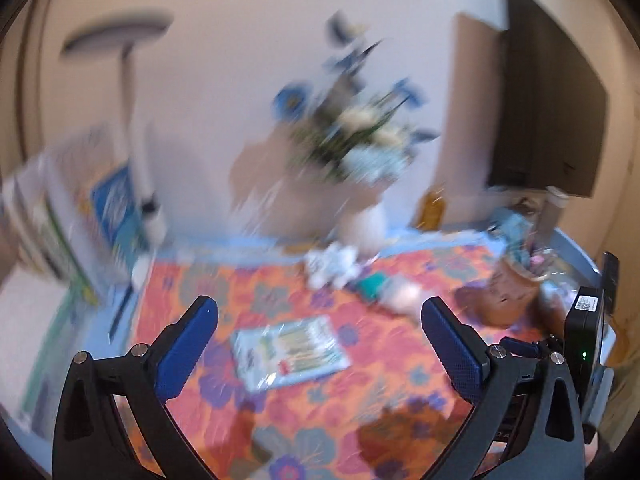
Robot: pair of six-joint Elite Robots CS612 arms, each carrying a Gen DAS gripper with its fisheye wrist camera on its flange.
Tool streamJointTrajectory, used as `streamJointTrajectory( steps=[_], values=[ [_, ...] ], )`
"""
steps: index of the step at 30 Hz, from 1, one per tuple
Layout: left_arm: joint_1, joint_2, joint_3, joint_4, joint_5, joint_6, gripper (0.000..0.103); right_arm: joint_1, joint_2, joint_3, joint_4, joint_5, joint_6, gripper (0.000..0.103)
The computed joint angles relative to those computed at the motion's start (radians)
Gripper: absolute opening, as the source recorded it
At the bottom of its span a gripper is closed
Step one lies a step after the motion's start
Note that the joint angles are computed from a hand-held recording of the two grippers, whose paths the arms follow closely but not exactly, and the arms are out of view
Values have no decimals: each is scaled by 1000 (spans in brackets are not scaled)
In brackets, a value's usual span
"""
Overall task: Organize soft objects
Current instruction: 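Move both open grippers back to the floral cloth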
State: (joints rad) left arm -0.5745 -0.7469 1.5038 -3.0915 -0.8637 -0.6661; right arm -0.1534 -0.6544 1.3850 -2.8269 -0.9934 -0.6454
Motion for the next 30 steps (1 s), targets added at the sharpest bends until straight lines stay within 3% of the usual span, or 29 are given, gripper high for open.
streamJointTrajectory(
  steps=[3,9,12,19,25,30],
  values=[
    [22,40,-5,33,-20,-67,102,26,41,-26,-16,-46,-19,89],
    [43,128,-39,37,-84,-98,102,43,90,-72,21,-120,11,89],
    [54,156,-58,43,-124,-140,102,37,96,-86,41,-104,29,89],
    [47,159,-75,130,-89,-169,102,35,105,-112,101,-99,42,89],
    [45,160,-80,135,-88,-130,102,32,104,-114,112,-90,44,89],
    [56,130,-64,78,-149,-57,102,31,81,-123,210,-98,-10,89]
  ],
)
